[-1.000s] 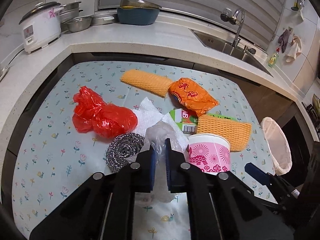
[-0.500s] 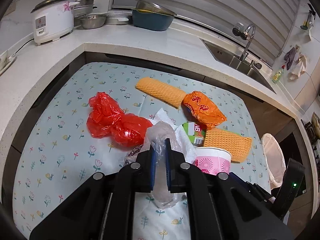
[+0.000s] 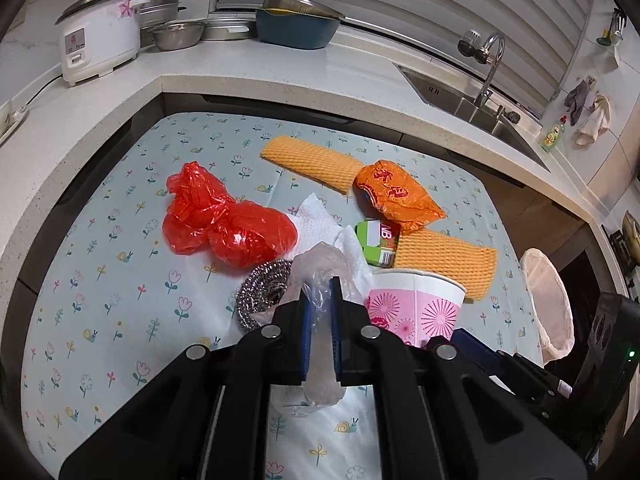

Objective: Collect trash
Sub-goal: 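Grasp the pink paper cup with the right tool while the left tool grasps the clear plastic bag, then carry the cup and clear bag over the bin and release both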

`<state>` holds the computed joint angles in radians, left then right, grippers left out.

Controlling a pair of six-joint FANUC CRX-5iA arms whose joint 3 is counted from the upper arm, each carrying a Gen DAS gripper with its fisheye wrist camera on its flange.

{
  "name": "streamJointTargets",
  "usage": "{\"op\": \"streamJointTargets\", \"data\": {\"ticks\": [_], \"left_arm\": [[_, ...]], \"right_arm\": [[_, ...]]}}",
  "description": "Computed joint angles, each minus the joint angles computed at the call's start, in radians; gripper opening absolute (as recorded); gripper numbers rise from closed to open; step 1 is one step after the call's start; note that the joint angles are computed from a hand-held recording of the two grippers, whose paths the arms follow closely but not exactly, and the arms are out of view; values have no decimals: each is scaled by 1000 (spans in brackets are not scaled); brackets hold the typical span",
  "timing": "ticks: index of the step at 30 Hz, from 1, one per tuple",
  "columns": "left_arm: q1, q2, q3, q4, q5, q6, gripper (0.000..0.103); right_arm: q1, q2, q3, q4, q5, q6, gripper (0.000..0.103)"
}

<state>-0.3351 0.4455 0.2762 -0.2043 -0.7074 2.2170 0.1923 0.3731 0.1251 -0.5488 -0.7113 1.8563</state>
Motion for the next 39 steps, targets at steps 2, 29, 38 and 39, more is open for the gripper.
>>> {"op": "streamJointTargets", "data": {"ticks": [2,29,38,39], "left_arm": [[-5,6,2,1,-6,-4,8],[20,39,-37,42,-9,-40,8],[4,10,-32,23,-3,-29,8],[-2,8,-25,16,-5,-26,8]], "right_arm": [[-2,5,9,-19,-19,19,29],[-16,162,190,-164,-184,67,38],[-6,46,90,-115,-56,92,25],[-10,32,79,-111,-44,92,25]]}}
